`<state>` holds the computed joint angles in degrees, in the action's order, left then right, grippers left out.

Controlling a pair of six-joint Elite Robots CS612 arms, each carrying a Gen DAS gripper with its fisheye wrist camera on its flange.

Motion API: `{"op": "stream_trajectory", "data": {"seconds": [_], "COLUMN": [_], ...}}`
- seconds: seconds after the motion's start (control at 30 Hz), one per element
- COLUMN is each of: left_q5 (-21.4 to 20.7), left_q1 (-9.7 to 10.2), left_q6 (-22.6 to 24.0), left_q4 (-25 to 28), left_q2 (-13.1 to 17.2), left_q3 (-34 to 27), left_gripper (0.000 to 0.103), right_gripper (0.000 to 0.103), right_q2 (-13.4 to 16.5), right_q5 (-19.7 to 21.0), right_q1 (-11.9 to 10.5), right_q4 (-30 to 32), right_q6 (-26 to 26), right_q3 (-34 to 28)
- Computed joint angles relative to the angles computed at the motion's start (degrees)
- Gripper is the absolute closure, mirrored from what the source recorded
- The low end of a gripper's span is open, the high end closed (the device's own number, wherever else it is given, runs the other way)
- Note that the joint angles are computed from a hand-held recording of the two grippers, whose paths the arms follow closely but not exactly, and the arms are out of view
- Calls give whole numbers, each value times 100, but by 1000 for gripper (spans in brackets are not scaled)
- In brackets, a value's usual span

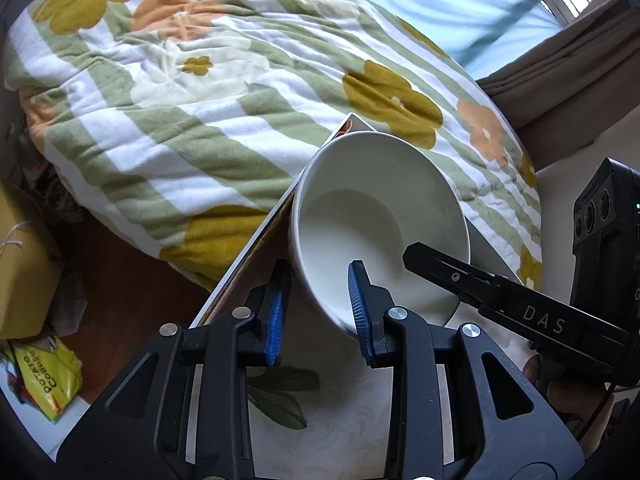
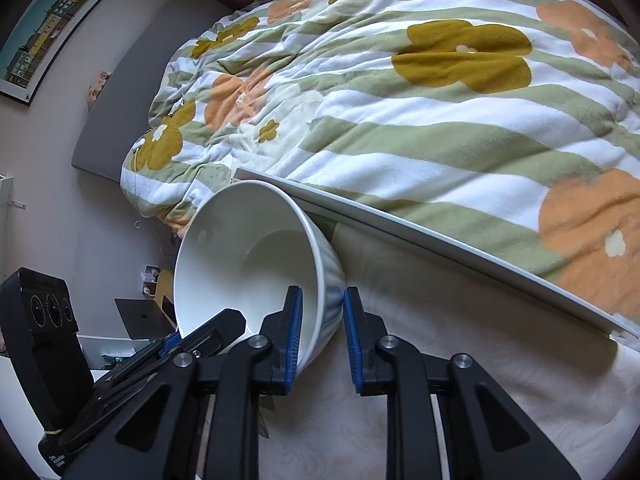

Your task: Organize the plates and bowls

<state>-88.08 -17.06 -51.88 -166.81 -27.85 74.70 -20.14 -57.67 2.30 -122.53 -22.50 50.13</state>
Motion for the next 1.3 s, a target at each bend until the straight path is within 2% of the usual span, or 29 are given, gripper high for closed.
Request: {"op": "stream_trajectory", "data": {"seconds": [0.13,0.27,0.5,0.67,0.9,1.1,1.3], "left_q5": [195,406,801,966,1043,865,572], "left_q1": [-52,-153,-514,-898,-1494,-1914,-2239], "left_q6": [157,320,479,459,588,616,578], "left_q4": [-32,-121,-369,-568,-751,-776,-604], "left_q2": [-102,-308,-830,-1182,-1418,-1434,-1283], "left_q3": [95,296,803,1153,1340,1333,1133], "left_gripper": [77,77,77,77,77,77,77], "right_gripper": [84,84,84,84,84,84,84], "right_q2": [-104,-337,-1040,-1629,-2306,-2643,-2828], "right_q5": [96,313,688,835,823,716,429], "right_q1": [-24,-103,-392,-720,-1285,-1758,-2156], "right_q4": [-208,-539,-1312,-1866,-2811,-3212,-3415], "right_q6": [-5,75,141,167,299,331,184], "right_q3": [197,592,1703,2612,3767,4401,4815]}}
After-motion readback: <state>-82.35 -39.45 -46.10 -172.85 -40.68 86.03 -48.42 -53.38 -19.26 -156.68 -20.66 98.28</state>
